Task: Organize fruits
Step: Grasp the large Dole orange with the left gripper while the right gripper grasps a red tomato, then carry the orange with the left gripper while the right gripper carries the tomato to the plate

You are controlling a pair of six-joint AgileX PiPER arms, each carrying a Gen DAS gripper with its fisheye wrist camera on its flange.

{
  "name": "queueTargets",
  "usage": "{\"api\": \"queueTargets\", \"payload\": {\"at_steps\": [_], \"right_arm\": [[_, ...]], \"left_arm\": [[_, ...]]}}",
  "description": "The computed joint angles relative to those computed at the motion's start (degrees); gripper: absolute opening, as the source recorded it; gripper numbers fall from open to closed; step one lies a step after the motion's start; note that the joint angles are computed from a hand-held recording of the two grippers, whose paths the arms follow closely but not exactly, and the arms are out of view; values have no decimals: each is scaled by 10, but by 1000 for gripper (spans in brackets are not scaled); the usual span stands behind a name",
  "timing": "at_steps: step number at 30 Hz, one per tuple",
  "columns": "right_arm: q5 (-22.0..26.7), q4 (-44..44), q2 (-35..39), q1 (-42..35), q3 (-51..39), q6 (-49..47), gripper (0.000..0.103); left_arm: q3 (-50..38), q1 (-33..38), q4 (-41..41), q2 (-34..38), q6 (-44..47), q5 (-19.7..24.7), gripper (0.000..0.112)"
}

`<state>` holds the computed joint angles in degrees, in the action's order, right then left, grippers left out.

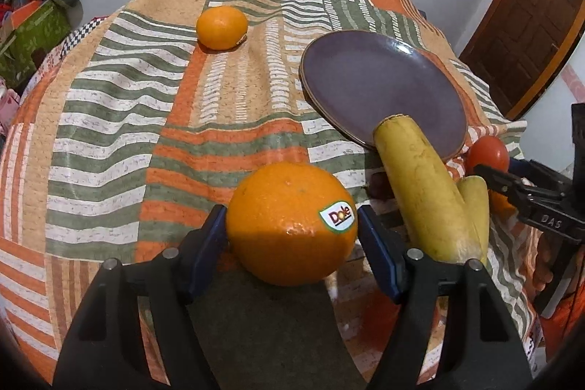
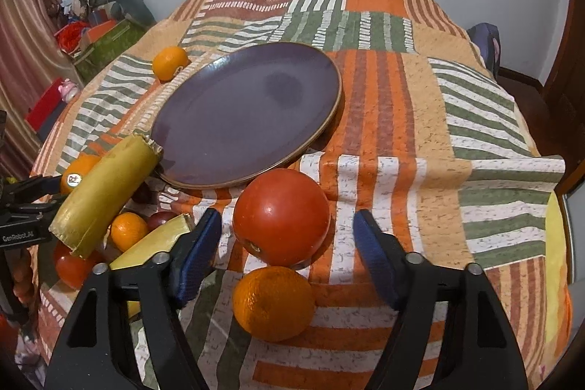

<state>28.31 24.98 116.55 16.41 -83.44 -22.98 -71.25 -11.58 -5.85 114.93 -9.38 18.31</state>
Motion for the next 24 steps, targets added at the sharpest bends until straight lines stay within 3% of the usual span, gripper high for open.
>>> {"api": "queueTargets", "payload": {"at_steps": [4, 13, 24], "right_arm": [[16, 16, 12, -2, -13, -12, 49], [6, 23, -10, -1, 2, -16, 48], [-20, 12, -51, -3, 4, -10, 48]], "left_arm": [[1, -1, 3, 0, -4, -4, 70], [2, -3, 36, -15, -40, 6, 69], [-36, -12, 135, -50, -113, 23, 69]]}}
